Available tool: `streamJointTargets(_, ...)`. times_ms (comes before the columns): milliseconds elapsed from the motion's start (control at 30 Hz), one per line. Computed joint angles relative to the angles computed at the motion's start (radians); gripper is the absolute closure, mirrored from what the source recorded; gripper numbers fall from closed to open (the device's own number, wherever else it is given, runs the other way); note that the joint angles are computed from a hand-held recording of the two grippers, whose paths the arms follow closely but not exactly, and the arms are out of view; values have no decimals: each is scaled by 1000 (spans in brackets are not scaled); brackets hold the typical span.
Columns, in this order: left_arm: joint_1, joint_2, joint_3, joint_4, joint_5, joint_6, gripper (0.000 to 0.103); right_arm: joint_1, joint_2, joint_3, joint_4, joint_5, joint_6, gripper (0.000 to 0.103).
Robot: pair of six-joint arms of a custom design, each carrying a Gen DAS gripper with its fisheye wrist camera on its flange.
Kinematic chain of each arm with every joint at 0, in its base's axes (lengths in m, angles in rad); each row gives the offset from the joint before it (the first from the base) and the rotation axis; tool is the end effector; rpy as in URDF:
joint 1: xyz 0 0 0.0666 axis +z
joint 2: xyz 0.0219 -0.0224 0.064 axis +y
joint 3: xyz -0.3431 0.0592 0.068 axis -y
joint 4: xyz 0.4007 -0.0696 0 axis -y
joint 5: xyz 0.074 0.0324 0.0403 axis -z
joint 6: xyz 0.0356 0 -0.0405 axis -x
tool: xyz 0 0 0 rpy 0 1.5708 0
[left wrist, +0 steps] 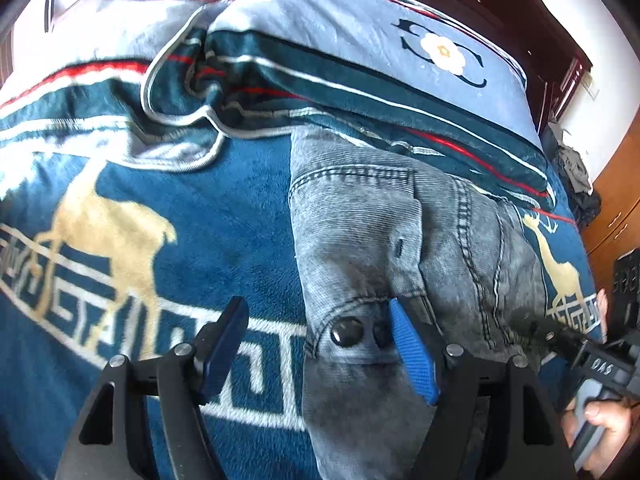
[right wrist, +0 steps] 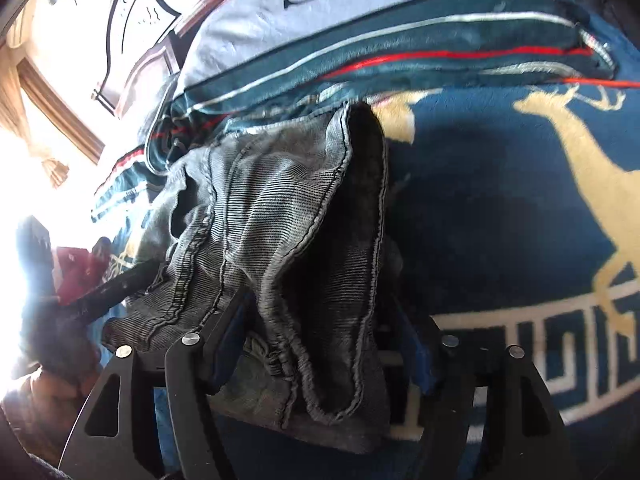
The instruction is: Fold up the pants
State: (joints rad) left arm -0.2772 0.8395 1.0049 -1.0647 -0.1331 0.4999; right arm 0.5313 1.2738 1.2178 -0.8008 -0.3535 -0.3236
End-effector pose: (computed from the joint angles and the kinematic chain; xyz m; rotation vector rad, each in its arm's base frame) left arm 0.2959 -0.0797 0.4117 -0.3311 2.4447 -0.1739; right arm 0.3878 0.2417 0.3749 -0.4279 2.4871 0.7986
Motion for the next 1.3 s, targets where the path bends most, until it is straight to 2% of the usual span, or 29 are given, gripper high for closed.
streamJointTargets(167, -68, -11, 39, -84, -74, 33, 29, -10, -72, -24, -16, 5, -17, 34)
streamJointTargets(333, -122, -29, 62, -163, -106, 95, 29, 5, -155, -58, -35, 21, -71, 30)
streamJointTargets(567, -199, -77, 86, -269, -154, 189, 25, 59, -258, -104, -110, 74, -100, 26)
streamJointTargets(767, -285, -127, 85, -341, -189, 303, 24, 124, -338, -126, -157, 131, -121, 23)
streamJointTargets(900, -367, -168, 76, -365, -256, 413, 16, 164, -374, -126, -185, 182, -122, 22)
streamJointTargets(1000, -422, -187, 78, -389, -299, 482, 14, 190, -403, -131, -207, 208, -128, 22)
streamJointTargets(1300, -568, -170, 111, -504, -376, 586, 7, 271, -458, -140, -247, 277, -146, 16)
